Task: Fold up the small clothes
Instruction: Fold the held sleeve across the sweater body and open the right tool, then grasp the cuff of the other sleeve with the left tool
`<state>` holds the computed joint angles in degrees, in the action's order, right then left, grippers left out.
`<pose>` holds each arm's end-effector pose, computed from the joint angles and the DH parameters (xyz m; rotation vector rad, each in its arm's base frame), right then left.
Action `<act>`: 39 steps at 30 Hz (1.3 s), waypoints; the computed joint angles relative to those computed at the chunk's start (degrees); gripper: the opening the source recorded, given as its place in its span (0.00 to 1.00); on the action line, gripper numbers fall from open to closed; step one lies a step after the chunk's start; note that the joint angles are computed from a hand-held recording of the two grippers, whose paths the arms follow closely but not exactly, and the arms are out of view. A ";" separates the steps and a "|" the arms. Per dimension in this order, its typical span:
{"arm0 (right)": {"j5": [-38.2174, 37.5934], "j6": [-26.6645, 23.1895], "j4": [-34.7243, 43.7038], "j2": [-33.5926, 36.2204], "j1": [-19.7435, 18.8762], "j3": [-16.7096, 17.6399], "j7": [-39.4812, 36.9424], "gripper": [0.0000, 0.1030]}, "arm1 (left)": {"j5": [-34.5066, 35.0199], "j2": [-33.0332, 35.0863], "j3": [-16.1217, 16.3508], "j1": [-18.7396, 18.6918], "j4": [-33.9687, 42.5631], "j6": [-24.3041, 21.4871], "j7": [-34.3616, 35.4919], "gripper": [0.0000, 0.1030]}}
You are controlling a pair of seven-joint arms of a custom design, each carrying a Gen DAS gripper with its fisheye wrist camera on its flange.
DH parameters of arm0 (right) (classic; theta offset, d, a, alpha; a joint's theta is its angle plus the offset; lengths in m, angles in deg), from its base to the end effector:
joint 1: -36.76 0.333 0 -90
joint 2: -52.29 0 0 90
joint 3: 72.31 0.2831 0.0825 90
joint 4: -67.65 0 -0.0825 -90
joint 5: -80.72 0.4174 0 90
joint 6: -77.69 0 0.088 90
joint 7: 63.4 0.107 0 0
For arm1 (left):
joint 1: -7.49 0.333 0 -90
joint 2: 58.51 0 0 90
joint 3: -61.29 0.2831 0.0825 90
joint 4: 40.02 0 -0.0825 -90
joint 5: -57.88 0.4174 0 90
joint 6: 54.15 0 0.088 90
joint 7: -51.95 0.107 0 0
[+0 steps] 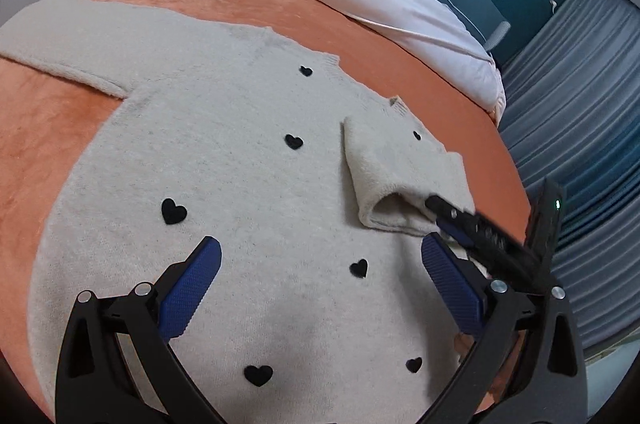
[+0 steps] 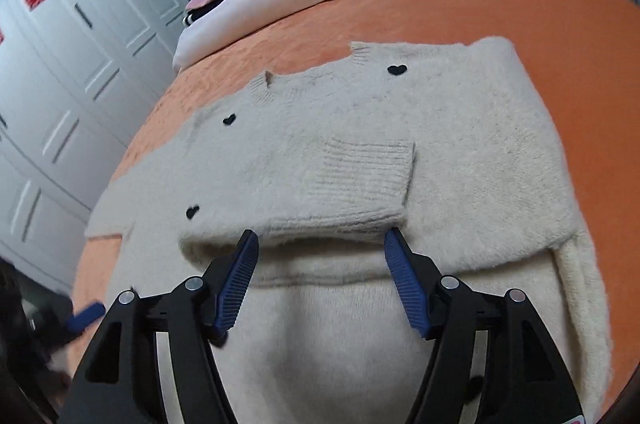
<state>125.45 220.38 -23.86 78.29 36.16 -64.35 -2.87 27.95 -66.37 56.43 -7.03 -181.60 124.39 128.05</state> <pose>0.7268 0.0775 0.3734 -1.7465 1.6094 0.0333 0.5156 -0.1363 0.3740 -2.3052 1.4996 -1.1079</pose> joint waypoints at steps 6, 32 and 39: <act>1.85 -3.97 16.14 8.88 5.24 -1.60 4.91 0.02 | 17.43 -2.51 -4.38 6.57 -2.44 -0.90 -8.45 0.95; -3.78 -6.30 16.90 7.46 2.18 13.22 -5.15 0.29 | 18.72 -7.81 4.04 3.21 -8.08 1.26 -9.36 0.95; -3.64 19.96 -12.24 -8.49 10.34 -8.51 -0.09 0.57 | -31.40 10.96 34.59 -30.35 12.37 -5.06 31.59 0.95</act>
